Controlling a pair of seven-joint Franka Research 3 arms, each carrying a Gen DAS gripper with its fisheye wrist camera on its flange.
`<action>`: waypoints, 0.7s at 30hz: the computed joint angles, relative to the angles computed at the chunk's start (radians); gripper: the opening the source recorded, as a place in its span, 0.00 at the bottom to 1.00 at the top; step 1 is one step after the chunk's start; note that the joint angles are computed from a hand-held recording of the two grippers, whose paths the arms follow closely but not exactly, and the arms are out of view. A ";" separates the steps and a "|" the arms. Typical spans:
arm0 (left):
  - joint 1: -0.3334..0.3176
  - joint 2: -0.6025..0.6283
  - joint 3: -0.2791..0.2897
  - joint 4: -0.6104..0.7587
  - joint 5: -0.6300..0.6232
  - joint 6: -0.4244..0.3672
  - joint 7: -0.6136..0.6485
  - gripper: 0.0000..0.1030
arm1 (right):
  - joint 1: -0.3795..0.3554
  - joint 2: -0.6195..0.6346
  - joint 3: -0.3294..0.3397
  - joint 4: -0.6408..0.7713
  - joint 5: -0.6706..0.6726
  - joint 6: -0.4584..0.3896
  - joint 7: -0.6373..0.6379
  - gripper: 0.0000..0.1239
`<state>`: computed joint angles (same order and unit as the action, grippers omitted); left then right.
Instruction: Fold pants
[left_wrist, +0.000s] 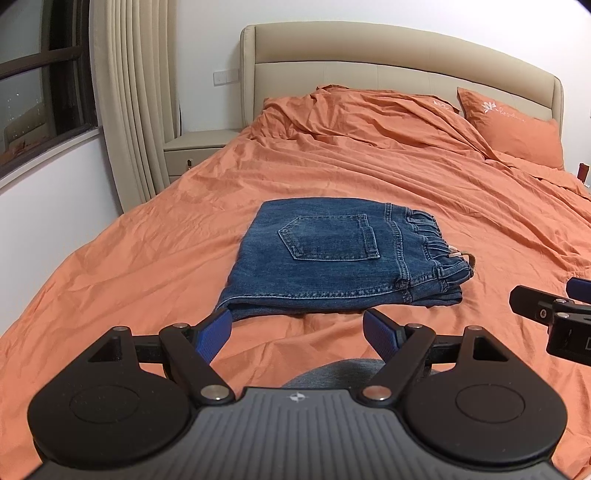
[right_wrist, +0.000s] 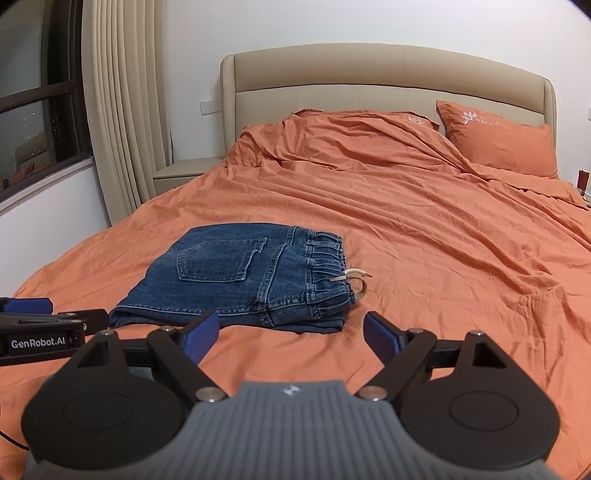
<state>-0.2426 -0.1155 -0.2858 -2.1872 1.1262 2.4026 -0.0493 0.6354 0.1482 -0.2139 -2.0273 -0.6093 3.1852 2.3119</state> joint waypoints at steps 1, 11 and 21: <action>0.000 0.000 0.001 0.000 0.000 0.002 0.000 0.92 | 0.006 -0.001 -0.006 0.001 -0.006 -0.001 0.008 0.66; 0.003 -0.004 0.001 -0.002 0.002 0.001 0.011 0.92 | -0.008 -0.005 0.005 0.002 -0.027 -0.005 0.028 0.66; 0.004 -0.007 0.000 -0.003 0.002 0.000 0.015 0.92 | -0.032 -0.002 0.034 0.004 -0.004 -0.016 0.005 0.66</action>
<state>-0.2389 -0.1221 -0.2862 -2.1904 1.1282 2.4028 -0.0340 0.6031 0.1458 -0.1796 -2.0234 -0.6135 3.1696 2.3168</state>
